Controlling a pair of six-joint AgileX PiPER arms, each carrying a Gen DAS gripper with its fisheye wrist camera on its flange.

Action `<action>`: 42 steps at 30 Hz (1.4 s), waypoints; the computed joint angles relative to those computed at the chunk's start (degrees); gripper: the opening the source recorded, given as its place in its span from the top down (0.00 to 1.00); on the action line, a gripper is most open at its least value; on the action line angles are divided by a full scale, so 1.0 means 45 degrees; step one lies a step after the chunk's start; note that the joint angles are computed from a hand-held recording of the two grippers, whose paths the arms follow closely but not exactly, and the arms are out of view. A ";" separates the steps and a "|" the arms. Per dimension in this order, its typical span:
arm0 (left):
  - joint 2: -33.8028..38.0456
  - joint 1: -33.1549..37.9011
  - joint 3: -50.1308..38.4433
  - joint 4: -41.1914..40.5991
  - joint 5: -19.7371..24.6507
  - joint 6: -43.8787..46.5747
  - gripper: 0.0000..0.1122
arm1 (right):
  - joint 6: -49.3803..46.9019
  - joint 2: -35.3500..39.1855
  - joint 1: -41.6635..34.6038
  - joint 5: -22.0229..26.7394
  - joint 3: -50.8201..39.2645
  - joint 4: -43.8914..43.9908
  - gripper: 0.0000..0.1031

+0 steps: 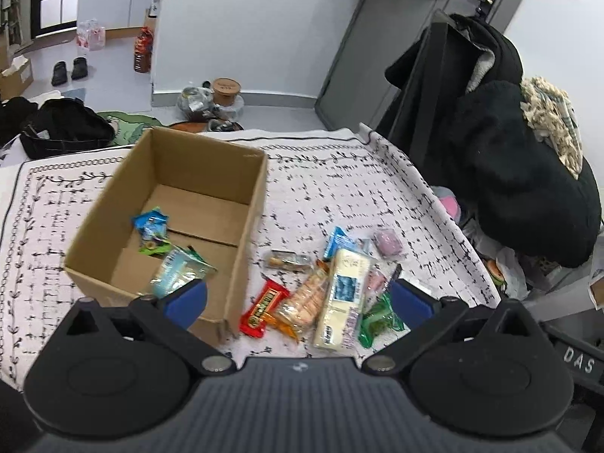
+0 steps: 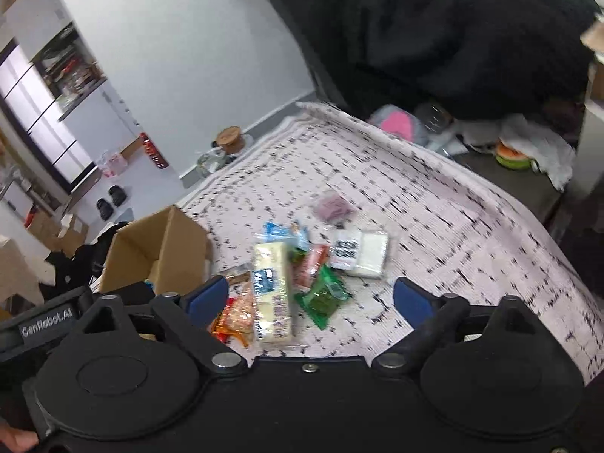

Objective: Organize snacks
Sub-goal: 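Grasp the cream cake bar with the left gripper while the right grasps a green candy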

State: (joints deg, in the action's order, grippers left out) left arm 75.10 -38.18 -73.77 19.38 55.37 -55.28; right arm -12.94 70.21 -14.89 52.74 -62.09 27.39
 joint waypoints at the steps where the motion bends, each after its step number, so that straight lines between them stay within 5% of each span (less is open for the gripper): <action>1: 0.0116 -0.0108 -0.0007 0.0108 -0.0046 -0.0092 0.09 | 0.0075 0.0086 -0.0080 0.0026 0.0043 0.0002 0.20; 12: 0.1283 0.0015 0.0247 -0.0835 -0.1683 0.0484 0.11 | 0.1120 0.1057 -0.0167 -0.0499 0.0347 0.0371 0.39; 16: 0.1832 0.0144 0.0214 -0.1193 -0.2258 0.0952 0.22 | 0.1629 0.1616 -0.0231 -0.0530 0.0207 0.0397 0.43; 25: 0.3097 0.0706 0.0039 -0.2528 -0.3034 0.2058 0.48 | 0.2434 0.2743 0.0028 -0.0937 0.0176 0.0921 0.46; 39: 0.4830 0.0826 -0.0352 -0.3345 -0.3681 0.2705 0.53 | 0.3809 0.3993 0.0359 -0.1469 -0.0119 0.0674 0.46; 42: 0.5053 0.0706 -0.0536 -0.2781 -0.3690 0.2400 0.62 | 0.3934 0.4219 0.0414 -0.1525 -0.0142 0.0801 0.46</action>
State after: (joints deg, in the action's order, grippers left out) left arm 97.84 -35.00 -76.18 6.87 38.76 -44.48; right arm 4.77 89.20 -13.02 45.88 -62.73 31.00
